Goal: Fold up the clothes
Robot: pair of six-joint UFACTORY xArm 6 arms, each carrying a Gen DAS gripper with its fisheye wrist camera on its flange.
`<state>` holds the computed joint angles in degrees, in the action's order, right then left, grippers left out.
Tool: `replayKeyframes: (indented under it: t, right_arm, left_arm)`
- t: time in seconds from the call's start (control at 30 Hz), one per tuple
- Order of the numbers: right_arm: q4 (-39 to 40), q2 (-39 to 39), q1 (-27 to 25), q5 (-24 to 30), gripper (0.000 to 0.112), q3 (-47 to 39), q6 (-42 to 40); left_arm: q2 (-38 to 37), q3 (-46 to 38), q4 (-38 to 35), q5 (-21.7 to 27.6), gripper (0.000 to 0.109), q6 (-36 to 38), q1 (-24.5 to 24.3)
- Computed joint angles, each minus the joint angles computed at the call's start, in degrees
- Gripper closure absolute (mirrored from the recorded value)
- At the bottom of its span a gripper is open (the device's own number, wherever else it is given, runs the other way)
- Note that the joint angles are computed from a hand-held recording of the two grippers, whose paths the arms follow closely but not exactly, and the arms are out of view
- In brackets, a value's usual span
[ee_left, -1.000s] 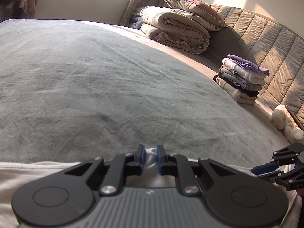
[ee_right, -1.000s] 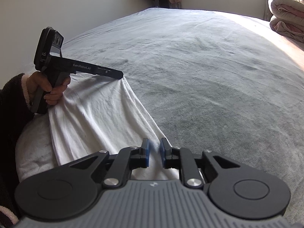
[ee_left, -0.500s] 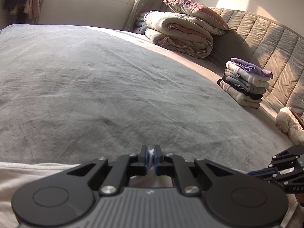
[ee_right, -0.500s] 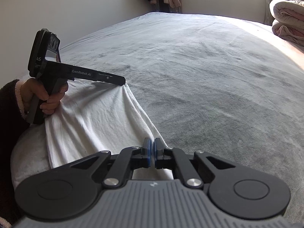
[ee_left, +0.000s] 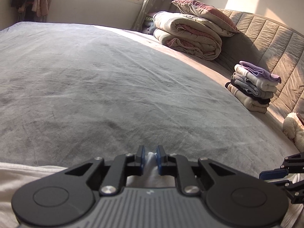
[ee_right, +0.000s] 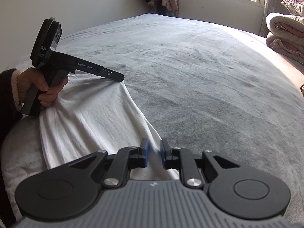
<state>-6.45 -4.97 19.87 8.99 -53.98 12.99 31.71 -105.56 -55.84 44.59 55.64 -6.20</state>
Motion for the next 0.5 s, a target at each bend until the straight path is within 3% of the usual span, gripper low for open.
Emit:
replayKeyframes:
  t: [0.03, 0.07, 0.2, 0.4, 0.43, 0.47, 0.5]
  right_arm:
    - [2.3, -0.9, -0.1, 0.0, 0.075, 0.8, -1.5]
    - [3.9, -1.8, -0.3, 0.0, 0.074, 1.6, -2.3]
    - [9.2, -4.3, -0.9, 1.8, 0.074, 3.4, -6.4]
    - [25.5, -8.8, -1.7, 4.7, 0.074, 5.1, -23.8]
    - [26.9, -9.6, -2.0, 5.8, 0.081, 5.3, -26.1]
    - [27.4, -10.3, -2.3, 6.8, 0.097, 5.5, -27.1]
    - [27.7, -10.8, -2.6, 7.9, 0.101, 5.7, -27.6]
  left_arm:
    - [0.3, -0.6, 0.1, 0.9, 0.081, -0.3, 0.3]
    - [0.5, -0.9, 0.1, 1.5, 0.077, -0.4, 0.5]
    - [0.7, -1.4, 0.5, 2.3, 0.075, -0.2, 0.6]
    - [1.3, -2.3, 0.6, 3.3, 0.075, -1.1, 0.8]
    - [1.2, -2.2, 0.6, 3.2, 0.075, -1.0, 0.7]
    - [1.2, -2.1, 0.6, 3.0, 0.075, -0.8, 0.7]
    - [1.2, -2.0, 0.6, 2.9, 0.075, -0.6, 0.6]
